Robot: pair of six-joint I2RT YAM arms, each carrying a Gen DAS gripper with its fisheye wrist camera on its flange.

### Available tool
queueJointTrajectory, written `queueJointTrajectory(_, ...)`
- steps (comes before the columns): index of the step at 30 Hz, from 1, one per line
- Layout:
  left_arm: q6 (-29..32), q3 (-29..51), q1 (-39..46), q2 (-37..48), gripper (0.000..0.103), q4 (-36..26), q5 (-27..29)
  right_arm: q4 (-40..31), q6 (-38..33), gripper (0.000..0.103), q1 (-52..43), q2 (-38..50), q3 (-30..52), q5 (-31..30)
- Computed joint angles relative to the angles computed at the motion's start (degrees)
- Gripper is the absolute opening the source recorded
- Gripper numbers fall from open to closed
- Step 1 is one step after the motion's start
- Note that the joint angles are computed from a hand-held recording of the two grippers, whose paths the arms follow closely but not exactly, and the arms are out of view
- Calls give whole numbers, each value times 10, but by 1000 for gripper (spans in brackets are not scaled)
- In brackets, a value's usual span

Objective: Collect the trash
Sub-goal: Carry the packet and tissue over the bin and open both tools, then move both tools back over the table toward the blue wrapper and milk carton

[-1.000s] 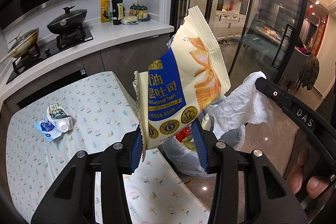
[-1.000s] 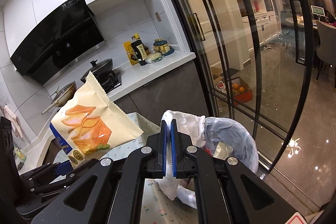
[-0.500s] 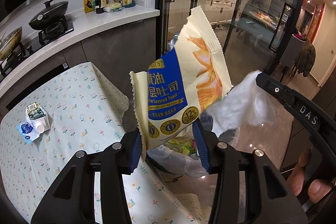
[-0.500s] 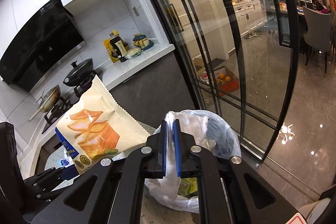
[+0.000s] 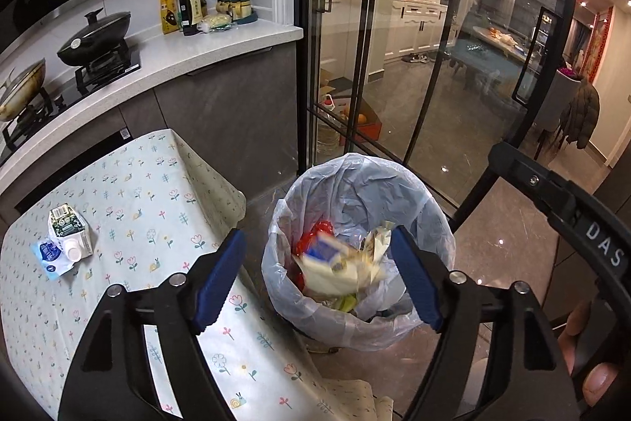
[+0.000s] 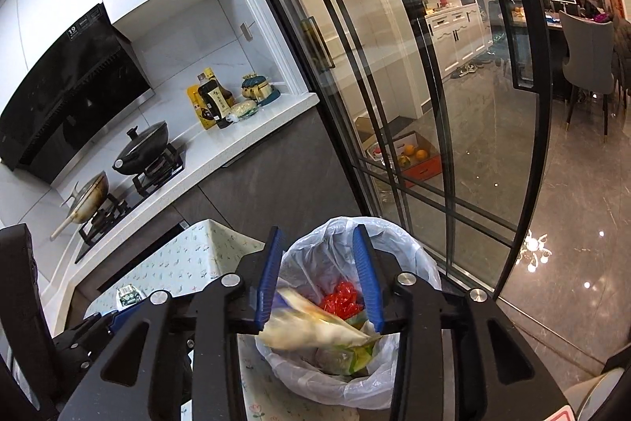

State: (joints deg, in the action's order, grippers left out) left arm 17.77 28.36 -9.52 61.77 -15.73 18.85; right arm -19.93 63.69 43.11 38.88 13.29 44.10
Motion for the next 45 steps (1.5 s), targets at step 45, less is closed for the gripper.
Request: queueJointTrajectory(45,176,255,470,306,82,-92,187,211,-48,50,127,521,311,-36)
